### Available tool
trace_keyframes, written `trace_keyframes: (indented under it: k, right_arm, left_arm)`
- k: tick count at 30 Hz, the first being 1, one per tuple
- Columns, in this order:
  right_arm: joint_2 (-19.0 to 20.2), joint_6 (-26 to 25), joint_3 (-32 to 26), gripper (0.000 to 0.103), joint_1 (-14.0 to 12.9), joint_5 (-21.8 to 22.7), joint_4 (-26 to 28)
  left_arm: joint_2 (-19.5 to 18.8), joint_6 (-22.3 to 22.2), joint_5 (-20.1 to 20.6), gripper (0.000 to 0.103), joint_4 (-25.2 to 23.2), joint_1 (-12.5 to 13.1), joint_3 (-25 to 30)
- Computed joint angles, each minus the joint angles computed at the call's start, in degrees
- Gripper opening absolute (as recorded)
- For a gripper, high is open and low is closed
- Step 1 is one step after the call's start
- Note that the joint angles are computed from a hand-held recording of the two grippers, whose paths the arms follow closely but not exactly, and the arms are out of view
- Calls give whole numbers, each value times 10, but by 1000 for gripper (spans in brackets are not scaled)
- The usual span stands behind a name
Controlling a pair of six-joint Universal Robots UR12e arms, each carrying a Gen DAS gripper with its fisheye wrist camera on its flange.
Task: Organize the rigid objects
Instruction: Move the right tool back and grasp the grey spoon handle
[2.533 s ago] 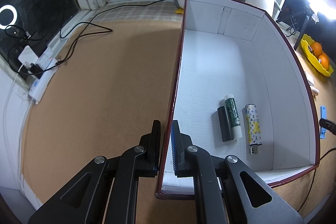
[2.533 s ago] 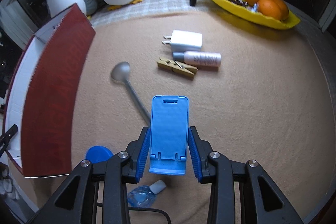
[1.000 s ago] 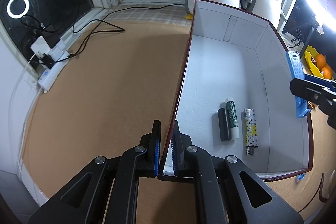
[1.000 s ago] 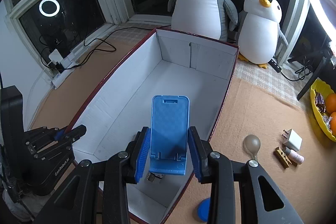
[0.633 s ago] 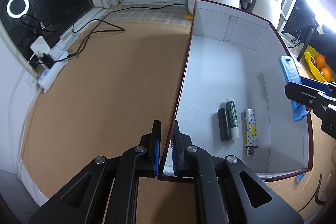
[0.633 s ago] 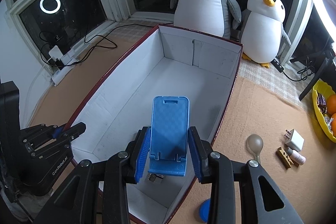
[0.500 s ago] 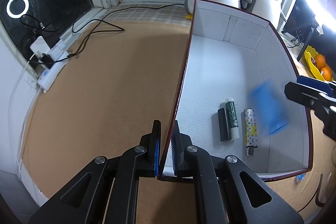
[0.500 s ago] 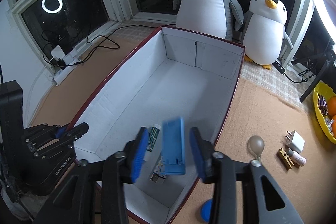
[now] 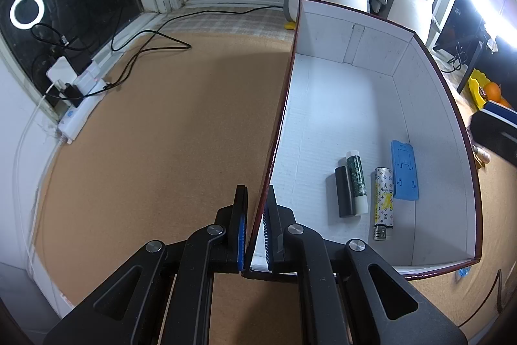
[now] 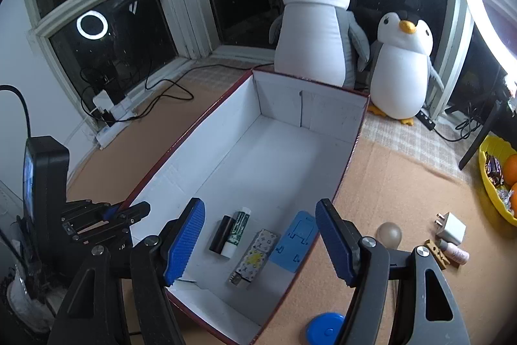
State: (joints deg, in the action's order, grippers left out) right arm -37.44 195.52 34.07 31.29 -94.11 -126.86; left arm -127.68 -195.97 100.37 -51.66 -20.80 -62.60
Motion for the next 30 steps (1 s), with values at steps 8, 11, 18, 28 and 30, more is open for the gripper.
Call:
trace_keyframes:
  k: [8,11,18,28,30]
  right_arm:
    - [-60,-12,104,72,-10,-23,-71]
    - [-79,-14,129,72,-13,-48,-58]
    - [-122,21,196,72,-32,-64,-29]
    - [-128,56,227,54,-47,-41,23]
    - [-124,61,225,46,-49,-35,42]
  left_arm:
    - [0,1,0,8,0,0,0]
    - [-1,3,1,8,-1,0,1]
    - [-4,12,4,8,-9,-1,7]
    - [-10,19,0,8,-23,0,18]
    - [-11,22,-1,8,-25,0,19]
